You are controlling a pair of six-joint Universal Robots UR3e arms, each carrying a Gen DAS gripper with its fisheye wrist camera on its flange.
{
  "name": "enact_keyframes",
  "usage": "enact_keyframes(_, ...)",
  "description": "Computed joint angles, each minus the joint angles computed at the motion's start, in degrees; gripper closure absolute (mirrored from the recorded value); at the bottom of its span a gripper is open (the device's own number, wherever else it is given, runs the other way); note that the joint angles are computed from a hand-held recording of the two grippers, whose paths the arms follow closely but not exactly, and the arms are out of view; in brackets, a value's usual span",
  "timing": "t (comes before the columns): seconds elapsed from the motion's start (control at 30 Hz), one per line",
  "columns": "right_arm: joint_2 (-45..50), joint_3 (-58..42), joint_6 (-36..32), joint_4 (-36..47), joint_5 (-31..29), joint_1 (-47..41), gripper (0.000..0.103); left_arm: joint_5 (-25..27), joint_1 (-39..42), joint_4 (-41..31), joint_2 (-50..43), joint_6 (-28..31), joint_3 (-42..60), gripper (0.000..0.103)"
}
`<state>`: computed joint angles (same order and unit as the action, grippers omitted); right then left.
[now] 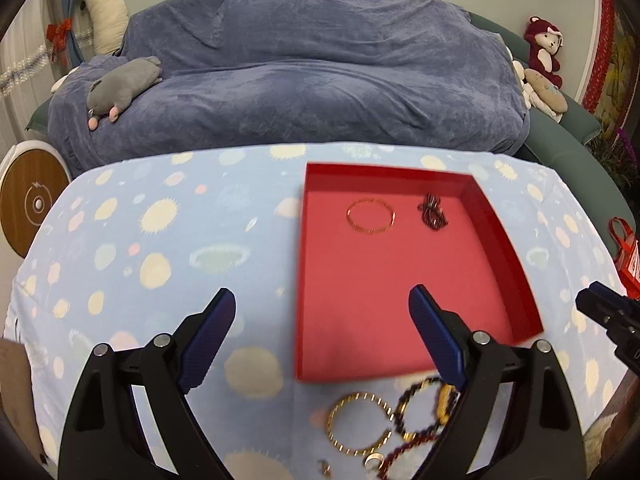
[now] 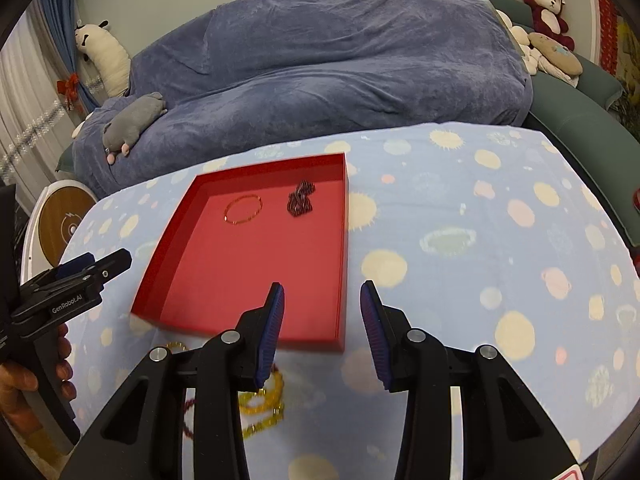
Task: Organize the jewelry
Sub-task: 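Carry both pieces over the red box and open both tools, then withdraw both tools from the box toward the remaining jewelry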
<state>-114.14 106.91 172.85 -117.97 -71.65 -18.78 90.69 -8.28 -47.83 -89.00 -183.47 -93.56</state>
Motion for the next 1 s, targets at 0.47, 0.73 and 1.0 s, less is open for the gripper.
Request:
enact_keyframes(0.47, -17.5, 16.6, 3.4, 8.3, -4.2, 7.0, 0.064, -2.0, 4.1, -8.0, 27.4, -0.5, -30.1, 0.019)
enact_keyframes(0.73, 0.0, 13.5, 9.3, -7.8, -9.5, 16.4, 0.066, -0.4, 1.4, -4.1, 21.8, -3.4, -28.2, 0.019)
enact_keyframes(1.0, 8.0, 12.0, 11.1, -13.2, -11.1, 17.8, 0.079, 0.7, 0.8, -0.5, 17.0, -3.7, -26.5, 0.019)
